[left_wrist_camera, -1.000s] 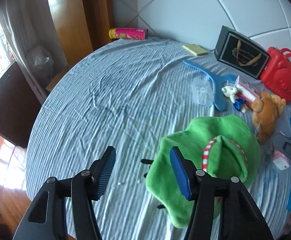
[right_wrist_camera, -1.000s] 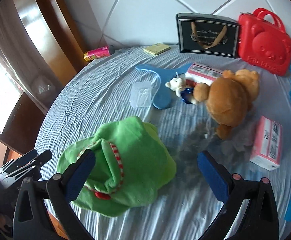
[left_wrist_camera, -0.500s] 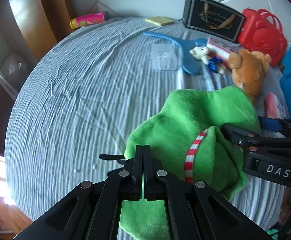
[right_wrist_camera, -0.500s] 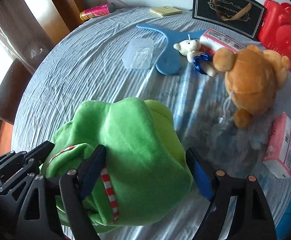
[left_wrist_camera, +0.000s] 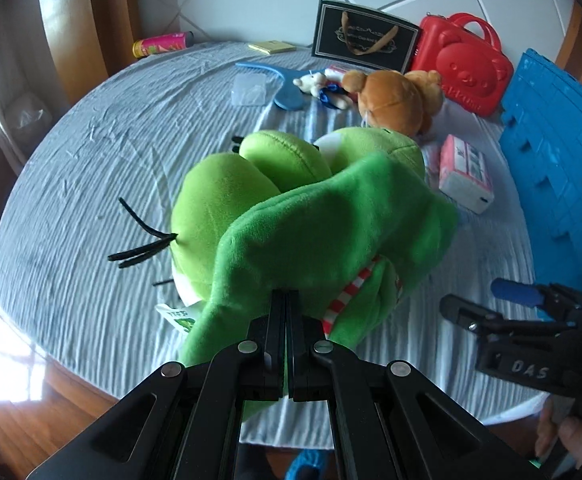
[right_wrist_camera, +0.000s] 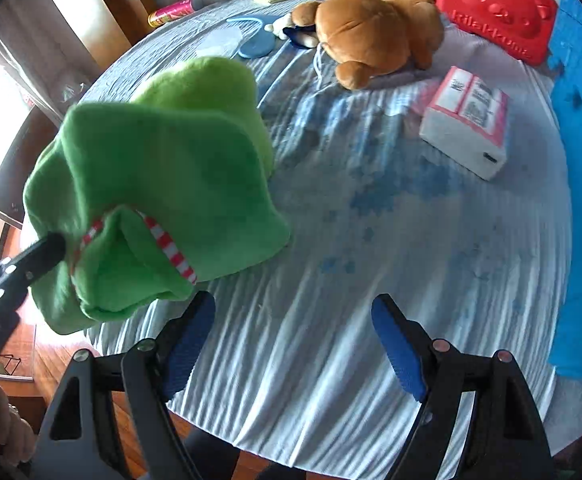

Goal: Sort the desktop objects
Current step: 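Grasp the green frog plush with the left tool while the right tool grasps it too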

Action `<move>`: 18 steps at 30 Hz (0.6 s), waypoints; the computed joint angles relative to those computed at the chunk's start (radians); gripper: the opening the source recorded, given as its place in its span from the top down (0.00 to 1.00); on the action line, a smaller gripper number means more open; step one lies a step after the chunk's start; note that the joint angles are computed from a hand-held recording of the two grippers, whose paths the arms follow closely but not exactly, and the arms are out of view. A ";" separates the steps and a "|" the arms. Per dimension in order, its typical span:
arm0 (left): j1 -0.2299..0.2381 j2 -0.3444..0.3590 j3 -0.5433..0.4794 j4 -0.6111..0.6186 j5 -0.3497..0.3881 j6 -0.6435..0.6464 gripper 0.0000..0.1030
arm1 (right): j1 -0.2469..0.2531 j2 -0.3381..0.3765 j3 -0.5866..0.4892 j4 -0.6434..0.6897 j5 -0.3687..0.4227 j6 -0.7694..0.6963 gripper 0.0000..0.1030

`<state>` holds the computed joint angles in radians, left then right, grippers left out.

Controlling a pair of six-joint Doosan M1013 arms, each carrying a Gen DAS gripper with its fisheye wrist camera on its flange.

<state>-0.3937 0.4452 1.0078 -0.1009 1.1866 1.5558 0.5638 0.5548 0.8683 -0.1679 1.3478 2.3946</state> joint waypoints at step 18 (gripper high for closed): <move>0.005 -0.088 0.026 0.142 -0.073 -0.089 0.30 | 0.002 0.057 -0.171 -0.120 -0.062 -0.036 0.21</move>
